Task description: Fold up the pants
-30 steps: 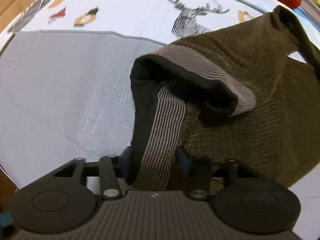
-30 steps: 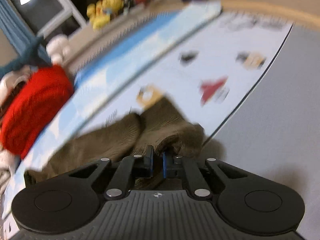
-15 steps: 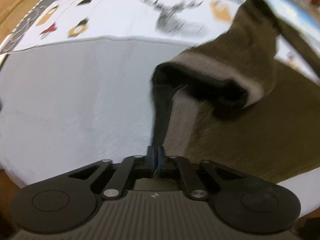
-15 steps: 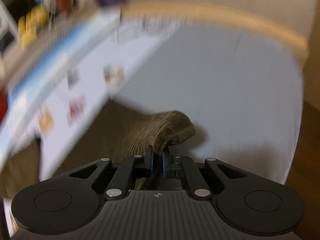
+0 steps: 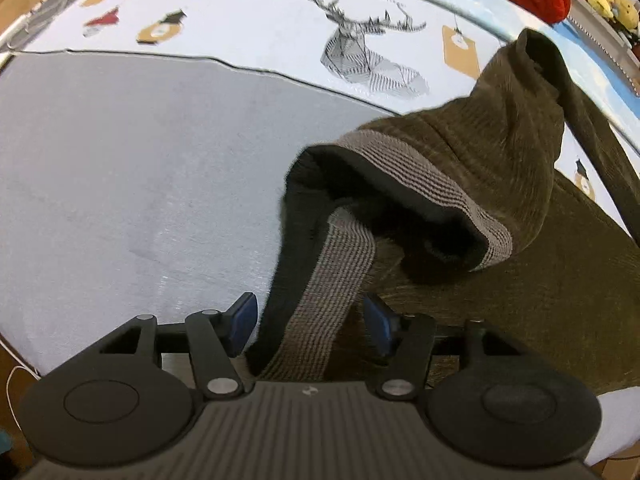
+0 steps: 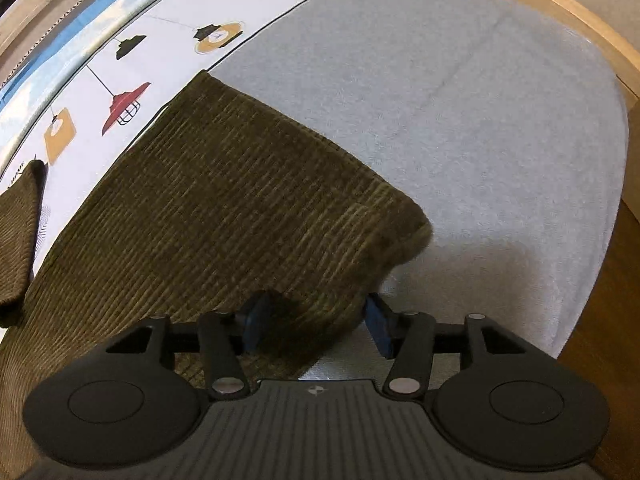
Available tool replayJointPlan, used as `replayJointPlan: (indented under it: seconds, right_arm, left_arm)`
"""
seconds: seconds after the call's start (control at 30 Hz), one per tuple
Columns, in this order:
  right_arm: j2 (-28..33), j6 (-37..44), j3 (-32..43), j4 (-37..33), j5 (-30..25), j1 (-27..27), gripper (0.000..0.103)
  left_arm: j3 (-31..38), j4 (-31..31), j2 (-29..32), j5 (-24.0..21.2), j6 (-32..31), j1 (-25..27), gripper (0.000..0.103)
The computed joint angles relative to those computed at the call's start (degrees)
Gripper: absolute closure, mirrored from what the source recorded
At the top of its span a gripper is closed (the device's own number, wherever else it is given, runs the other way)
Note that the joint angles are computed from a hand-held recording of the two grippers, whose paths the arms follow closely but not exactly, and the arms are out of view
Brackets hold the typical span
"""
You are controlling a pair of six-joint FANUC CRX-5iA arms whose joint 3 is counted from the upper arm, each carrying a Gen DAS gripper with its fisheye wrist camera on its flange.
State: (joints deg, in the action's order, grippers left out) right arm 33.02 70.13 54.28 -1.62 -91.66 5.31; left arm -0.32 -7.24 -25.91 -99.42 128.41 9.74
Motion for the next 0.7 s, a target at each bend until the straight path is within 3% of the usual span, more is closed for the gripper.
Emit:
replayJointPlan:
  seconds: [0.07,0.1,0.13,0.23,0.37,0.4,0.47,0.7]
  right_arm:
    - [-0.51,1.29,-1.12,0.8,1.12,0.48,0.066]
    - [-1.21,1.87,-2.28,1.27,2.02,0.66,0.084]
    - [-1.58,2.05,-2.92,1.78,2.88,0.79,0.089]
    - [-3.01,0.28,-3.88,0.16,4.74,-0.34,0.092]
    - [-5.31,-1.04,-6.48,1.39,7.9,-1.05,0.093]
    - [-5.63,-1.53,-7.05,2.64,8.36,-0.92,0.094]
    - [-5.7,-3.05,-7.54,5.16,8.14,-0.54,0.094]
    - [-4.88,-2.64,-8.26,11.65,5.31,1.71,0.093]
  left_arm:
    - [-0.03,0.54,1.6,-0.15,-1.71,0.17,0.037]
    - [-0.14,0.23,2.18,-0.37,-2.64,-0.34,0.036]
    - [0.19,-0.52,3.08,-0.84,-3.72,-1.35,0.036]
    - [1.16,-3.27,5.07,-2.11,-6.57,-4.66,0.038]
    - [2.18,-5.19,5.25,-1.83,-8.97,-6.94,0.068]
    - [2.86,-6.46,5.51,-2.06,-9.25,-8.33,0.091]
    - [4.07,-8.68,5.72,-3.05,-10.76,-10.85,0.093]
    - [3.27,-7.95,3.82,-5.51,-16.16,-9.7,0.094]
